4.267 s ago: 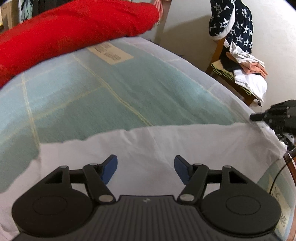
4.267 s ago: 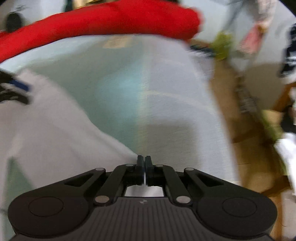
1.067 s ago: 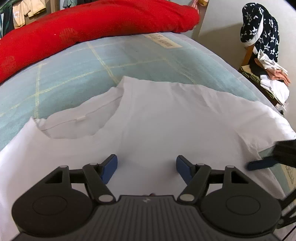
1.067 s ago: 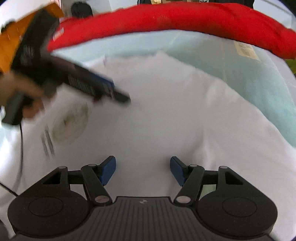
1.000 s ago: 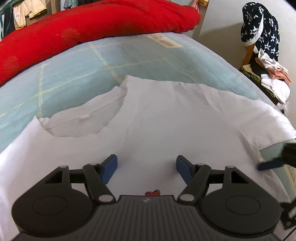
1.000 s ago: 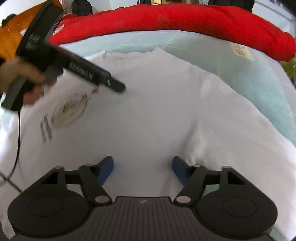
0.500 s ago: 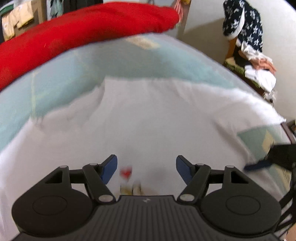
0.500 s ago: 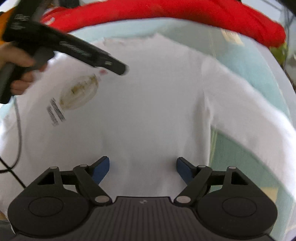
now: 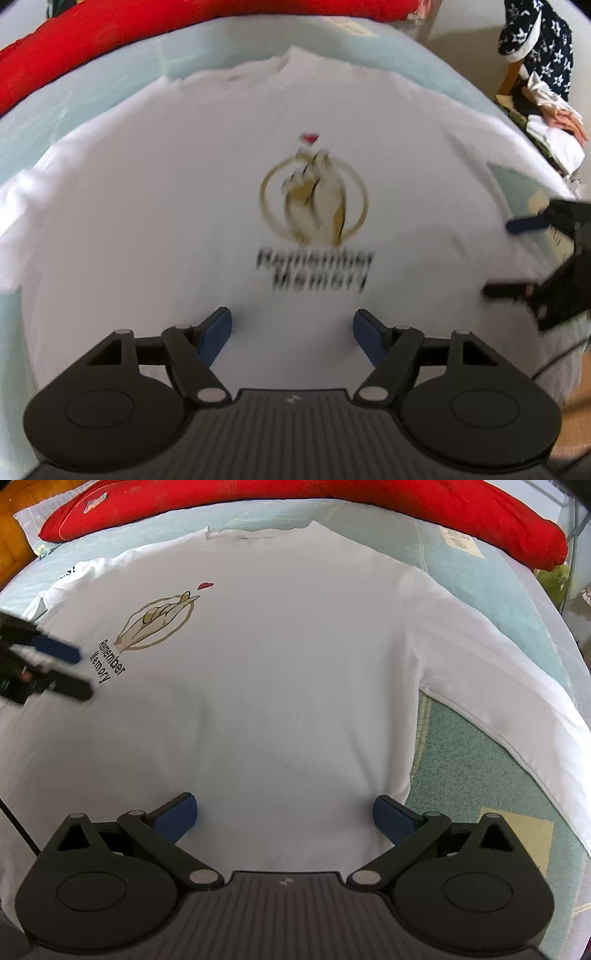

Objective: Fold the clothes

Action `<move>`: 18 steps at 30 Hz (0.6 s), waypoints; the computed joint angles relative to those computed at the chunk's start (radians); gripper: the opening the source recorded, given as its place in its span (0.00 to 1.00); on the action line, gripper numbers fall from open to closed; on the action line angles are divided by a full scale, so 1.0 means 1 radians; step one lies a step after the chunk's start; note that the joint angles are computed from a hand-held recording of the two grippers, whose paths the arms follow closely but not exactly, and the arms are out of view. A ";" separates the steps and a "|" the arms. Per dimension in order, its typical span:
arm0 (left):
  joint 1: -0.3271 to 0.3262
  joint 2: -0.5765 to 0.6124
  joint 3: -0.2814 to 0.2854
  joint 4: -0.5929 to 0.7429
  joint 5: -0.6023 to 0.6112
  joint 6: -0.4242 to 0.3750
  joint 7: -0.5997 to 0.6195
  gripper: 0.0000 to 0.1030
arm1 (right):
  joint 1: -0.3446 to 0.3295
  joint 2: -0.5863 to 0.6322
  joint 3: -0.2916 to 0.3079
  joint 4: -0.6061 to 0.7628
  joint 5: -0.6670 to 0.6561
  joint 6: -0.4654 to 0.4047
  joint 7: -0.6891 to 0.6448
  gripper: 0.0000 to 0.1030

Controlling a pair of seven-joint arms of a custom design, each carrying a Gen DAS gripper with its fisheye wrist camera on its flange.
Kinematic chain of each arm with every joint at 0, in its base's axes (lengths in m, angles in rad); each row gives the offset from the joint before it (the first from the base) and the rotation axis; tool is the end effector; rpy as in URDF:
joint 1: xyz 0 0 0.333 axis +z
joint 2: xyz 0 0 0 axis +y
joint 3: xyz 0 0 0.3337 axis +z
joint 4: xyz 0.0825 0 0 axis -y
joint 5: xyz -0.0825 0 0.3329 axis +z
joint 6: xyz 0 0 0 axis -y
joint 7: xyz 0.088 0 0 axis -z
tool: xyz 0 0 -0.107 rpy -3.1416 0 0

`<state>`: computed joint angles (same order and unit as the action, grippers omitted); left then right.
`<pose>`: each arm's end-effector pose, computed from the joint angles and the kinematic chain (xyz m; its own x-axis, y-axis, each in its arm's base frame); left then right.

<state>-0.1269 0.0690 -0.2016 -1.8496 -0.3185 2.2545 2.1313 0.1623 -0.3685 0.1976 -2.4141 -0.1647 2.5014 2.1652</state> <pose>0.5330 -0.1872 0.5545 -0.6768 -0.7290 0.1020 -0.6947 0.5867 -0.4162 0.3878 0.1566 0.5345 -0.1076 -0.9927 -0.0541 -0.8779 0.1204 -0.4635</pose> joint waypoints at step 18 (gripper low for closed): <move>0.017 -0.035 0.020 -0.060 0.145 0.080 -0.208 0.74 | 0.033 0.061 -0.043 0.111 0.074 -0.157 -0.096 1.00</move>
<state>-0.1103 0.0337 -0.1817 -1.9093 -0.1740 2.3349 1.9231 0.1955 -0.3071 0.1546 -2.3027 -0.0903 2.3444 2.0694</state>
